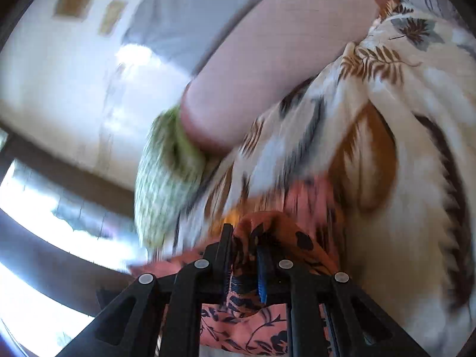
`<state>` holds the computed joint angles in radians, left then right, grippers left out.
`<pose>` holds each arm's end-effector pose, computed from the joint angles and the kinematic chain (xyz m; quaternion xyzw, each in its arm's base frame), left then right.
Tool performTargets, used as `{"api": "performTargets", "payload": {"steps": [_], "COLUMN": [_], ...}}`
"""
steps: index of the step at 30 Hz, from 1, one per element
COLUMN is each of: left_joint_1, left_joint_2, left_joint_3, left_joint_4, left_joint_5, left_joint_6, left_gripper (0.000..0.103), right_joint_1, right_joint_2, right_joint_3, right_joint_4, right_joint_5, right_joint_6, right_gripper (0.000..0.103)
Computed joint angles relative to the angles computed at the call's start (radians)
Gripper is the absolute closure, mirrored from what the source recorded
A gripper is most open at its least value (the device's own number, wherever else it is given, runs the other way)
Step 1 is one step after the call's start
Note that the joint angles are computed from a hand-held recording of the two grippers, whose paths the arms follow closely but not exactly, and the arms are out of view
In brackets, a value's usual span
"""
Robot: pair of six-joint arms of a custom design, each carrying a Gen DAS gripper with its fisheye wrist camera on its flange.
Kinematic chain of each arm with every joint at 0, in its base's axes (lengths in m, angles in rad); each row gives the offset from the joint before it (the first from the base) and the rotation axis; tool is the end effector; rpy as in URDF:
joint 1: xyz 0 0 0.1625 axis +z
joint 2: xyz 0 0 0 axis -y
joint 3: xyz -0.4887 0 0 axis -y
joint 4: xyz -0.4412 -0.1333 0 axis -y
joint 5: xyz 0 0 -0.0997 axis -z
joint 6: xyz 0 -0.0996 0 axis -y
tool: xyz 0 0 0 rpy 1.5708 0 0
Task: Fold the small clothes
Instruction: 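Lift the hem end with both grippers and fold the strip over onto itself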
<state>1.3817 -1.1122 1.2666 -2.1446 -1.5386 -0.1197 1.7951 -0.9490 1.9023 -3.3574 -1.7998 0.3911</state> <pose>-0.0133 -0.7956 0.4825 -0.0306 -0.9775 0.2081 0.0165 0.2589 -0.6373 0.2086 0.1218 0.9015 -0.4148 0.0222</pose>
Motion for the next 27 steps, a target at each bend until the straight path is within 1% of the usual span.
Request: {"api": "performTargets", "payload": {"steps": [1,2,3,4,5,6,7,9,10,11,12,13,14,15,16,17,18,19,20,21,22,23,24,25,26,27], "left_joint_1": [0.001,-0.002,-0.004,-0.002,0.005,0.012,0.019,0.035,0.042,0.047,0.046,0.041,0.034,0.022,0.01,-0.002,-0.015,-0.028,-0.042,-0.052,-0.059,-0.066,-0.066,-0.064,-0.062,-0.06], "left_joint_2": [0.055,0.086,0.115,0.119,0.114,0.102,0.09,0.05,0.036,0.016,-0.008,-0.03,-0.06,-0.078,-0.096,-0.109,-0.126,-0.138,-0.146,-0.144,-0.143,-0.138,-0.132,-0.129,-0.13,-0.129], "left_joint_3": [-0.063,-0.095,-0.117,-0.107,-0.084,-0.06,-0.041,0.008,0.022,0.047,0.072,0.093,0.129,0.152,0.177,0.196,0.226,0.259,0.29,0.31,0.325,0.335,0.343,0.35,0.354,0.352], "left_joint_4": [0.017,0.02,0.007,-0.025,-0.072,-0.103,-0.123,-0.173,-0.2,-0.227,-0.235,-0.232,-0.236,-0.236,-0.229,-0.22,-0.212,-0.209,-0.206,-0.208,-0.204,-0.192,-0.194,-0.21,-0.221,-0.223], "left_joint_5": [0.041,0.085,0.148,0.17,0.172,0.165,0.15,0.12,0.111,0.1,0.102,0.113,0.104,0.1,0.103,0.108,0.11,0.109,0.123,0.143,0.166,0.203,0.227,0.234,0.231,0.23], "left_joint_6": [-0.06,-0.094,-0.135,-0.156,-0.169,-0.169,-0.16,-0.129,-0.121,-0.114,-0.107,-0.097,-0.07,-0.049,-0.022,0.006,0.045,0.083,0.113,0.132,0.146,0.148,0.142,0.136,0.138,0.139], "left_gripper": [0.09,0.086,0.071,0.059,0.056,0.054,0.054,0.054,0.052,0.048,0.045,0.045,0.045,0.044,0.043,0.043,0.043,0.042,0.042,0.042,0.042,0.042,0.043,0.043,0.043,0.043], "right_joint_1": [-0.024,-0.044,-0.063,-0.081,-0.1,-0.111,-0.123,-0.144,-0.145,-0.144,-0.14,-0.132,-0.121,-0.097,-0.083,-0.069,-0.04,-0.02,-0.001,0.023,0.035,0.045,0.059,0.067,0.074,0.08], "right_joint_2": [0.027,0.052,0.069,0.08,0.092,0.096,0.096,0.088,0.076,0.067,0.056,0.047,0.041,0.034,0.031,0.024,0.024,0.031,0.041,0.062,0.073,0.095,0.129,0.161,0.192,0.227], "right_joint_3": [-0.052,-0.091,-0.12,-0.146,-0.154,-0.145,-0.129,-0.089,-0.066,-0.05,-0.029,-0.012,0.008,0.015,0.015,0.006,-0.014,-0.029,-0.048,-0.081,-0.096,-0.127,-0.167,-0.214,-0.26,-0.312], "right_joint_4": [0.043,0.067,0.11,0.17,0.192,0.175,0.136,0.047,0.014,-0.015,-0.064,-0.115,-0.175,-0.219,-0.221,-0.181,-0.099,-0.046,0.016,0.117,0.184,0.257,0.359,0.435,0.492,0.519], "right_joint_5": [-0.006,-0.018,-0.026,-0.03,-0.018,-0.004,0.028,0.097,0.101,0.097,0.085,0.058,0.026,-0.032,-0.047,-0.052,-0.086,-0.109,-0.13,-0.156,-0.166,-0.178,-0.225,-0.271,-0.323,-0.383], "right_joint_6": [0.044,0.096,0.159,0.219,0.266,0.286,0.288,0.26,0.24,0.224,0.208,0.201,0.195,0.175,0.138,0.094,0.039,0.004,-0.03,-0.071,-0.09,-0.103,-0.113,-0.117,-0.128,-0.16], "right_gripper": [0.088,0.086,0.085,0.084,0.083,0.083,0.082,0.078,0.074,0.063,0.05,0.022,0.019,0.019,0.019,0.021,0.021,0.026,0.033,0.035,0.04,0.047,0.049,0.053,0.052,0.052]}}
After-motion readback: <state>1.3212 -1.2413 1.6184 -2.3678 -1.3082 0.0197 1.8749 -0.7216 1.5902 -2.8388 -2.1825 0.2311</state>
